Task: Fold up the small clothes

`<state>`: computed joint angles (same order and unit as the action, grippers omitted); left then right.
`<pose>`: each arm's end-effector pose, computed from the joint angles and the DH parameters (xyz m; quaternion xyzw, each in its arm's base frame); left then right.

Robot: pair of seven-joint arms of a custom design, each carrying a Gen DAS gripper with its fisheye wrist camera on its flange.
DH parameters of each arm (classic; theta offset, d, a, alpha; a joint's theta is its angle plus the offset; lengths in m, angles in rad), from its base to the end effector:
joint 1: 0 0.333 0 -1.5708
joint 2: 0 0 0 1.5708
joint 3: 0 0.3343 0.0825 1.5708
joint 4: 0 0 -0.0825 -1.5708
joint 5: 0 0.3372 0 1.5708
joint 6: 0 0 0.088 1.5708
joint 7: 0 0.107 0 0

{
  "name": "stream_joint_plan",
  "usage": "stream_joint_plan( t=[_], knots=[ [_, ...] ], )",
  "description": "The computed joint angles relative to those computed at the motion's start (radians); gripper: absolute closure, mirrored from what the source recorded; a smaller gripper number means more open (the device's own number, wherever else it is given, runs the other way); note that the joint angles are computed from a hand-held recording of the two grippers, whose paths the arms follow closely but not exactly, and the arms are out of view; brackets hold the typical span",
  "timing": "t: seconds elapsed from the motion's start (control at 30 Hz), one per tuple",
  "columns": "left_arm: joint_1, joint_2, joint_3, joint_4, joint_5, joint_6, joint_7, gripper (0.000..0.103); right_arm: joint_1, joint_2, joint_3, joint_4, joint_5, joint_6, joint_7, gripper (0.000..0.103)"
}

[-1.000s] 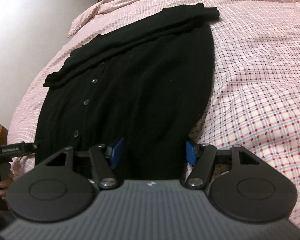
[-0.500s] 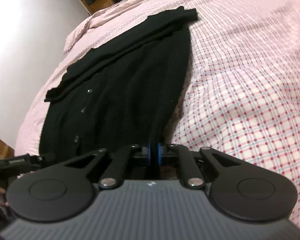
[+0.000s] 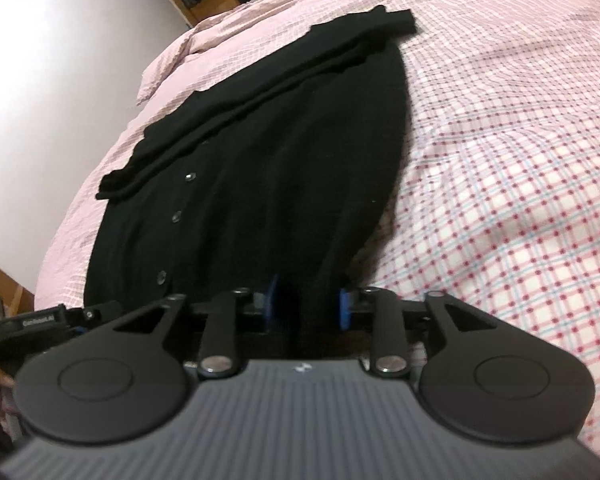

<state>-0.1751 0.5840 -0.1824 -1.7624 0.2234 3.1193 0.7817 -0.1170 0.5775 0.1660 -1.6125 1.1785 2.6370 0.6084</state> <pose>0.6463 -0.2350 0.3795 -0.7384 0.5553 -0.3732 0.0848 0.6908 -0.0114 0.3704 -0.6370 0.6326 -0.0333 0.4393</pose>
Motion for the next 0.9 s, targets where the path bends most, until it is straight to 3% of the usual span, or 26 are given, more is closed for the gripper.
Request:
stream_joint_plan(
  t=[0.13, 0.27, 0.33, 0.4, 0.43, 0.47, 0.5, 0.6, 0.73, 0.8, 0.9],
  knots=[
    [0.028, 0.015, -0.038, 0.017, -0.004, -0.011, 0.025, 0.040, 0.000, -0.003, 0.002, -0.004, 0.002, -0.002, -0.019, 0.063],
    [0.105, 0.040, -0.143, 0.033, -0.027, -0.008, 0.102, 0.029, 0.005, -0.005, 0.000, -0.006, -0.004, 0.002, -0.021, 0.063],
    [0.091, 0.048, -0.134, 0.046, -0.032, -0.008, 0.112, 0.029, 0.006, -0.005, 0.000, -0.007, -0.003, 0.005, -0.021, 0.063],
    [0.055, 0.044, -0.092, 0.048, -0.034, 0.002, 0.097, 0.038, 0.008, -0.006, 0.000, -0.008, -0.005, 0.012, -0.024, 0.068],
    [0.042, 0.043, -0.077, 0.045, -0.037, 0.007, 0.086, 0.062, 0.012, -0.008, -0.001, -0.011, -0.005, 0.023, -0.025, 0.075],
    [0.054, 0.043, -0.089, 0.040, -0.048, 0.011, 0.080, 0.086, 0.019, -0.011, -0.004, -0.018, -0.008, 0.044, -0.026, 0.092],
    [0.088, 0.046, -0.127, 0.030, -0.063, 0.021, 0.083, 0.090, 0.010, -0.014, 0.004, -0.021, 0.011, 0.053, -0.043, 0.093],
    [0.159, 0.046, -0.205, -0.012, -0.074, 0.106, 0.091, 0.095, -0.054, -0.031, 0.042, -0.030, 0.144, -0.004, -0.126, 0.094],
    [0.246, 0.064, -0.300, -0.044, -0.020, 0.289, 0.064, 0.095, -0.102, -0.057, 0.040, -0.030, 0.314, -0.111, -0.217, 0.094],
    [0.237, 0.069, -0.286, -0.026, -0.004, 0.346, 0.038, 0.095, -0.109, -0.057, 0.029, -0.015, 0.369, -0.157, -0.221, 0.094],
    [0.183, 0.073, -0.217, 0.036, -0.004, 0.358, 0.013, 0.095, -0.100, -0.043, 0.007, 0.026, 0.429, -0.202, -0.218, 0.094]
  ],
)
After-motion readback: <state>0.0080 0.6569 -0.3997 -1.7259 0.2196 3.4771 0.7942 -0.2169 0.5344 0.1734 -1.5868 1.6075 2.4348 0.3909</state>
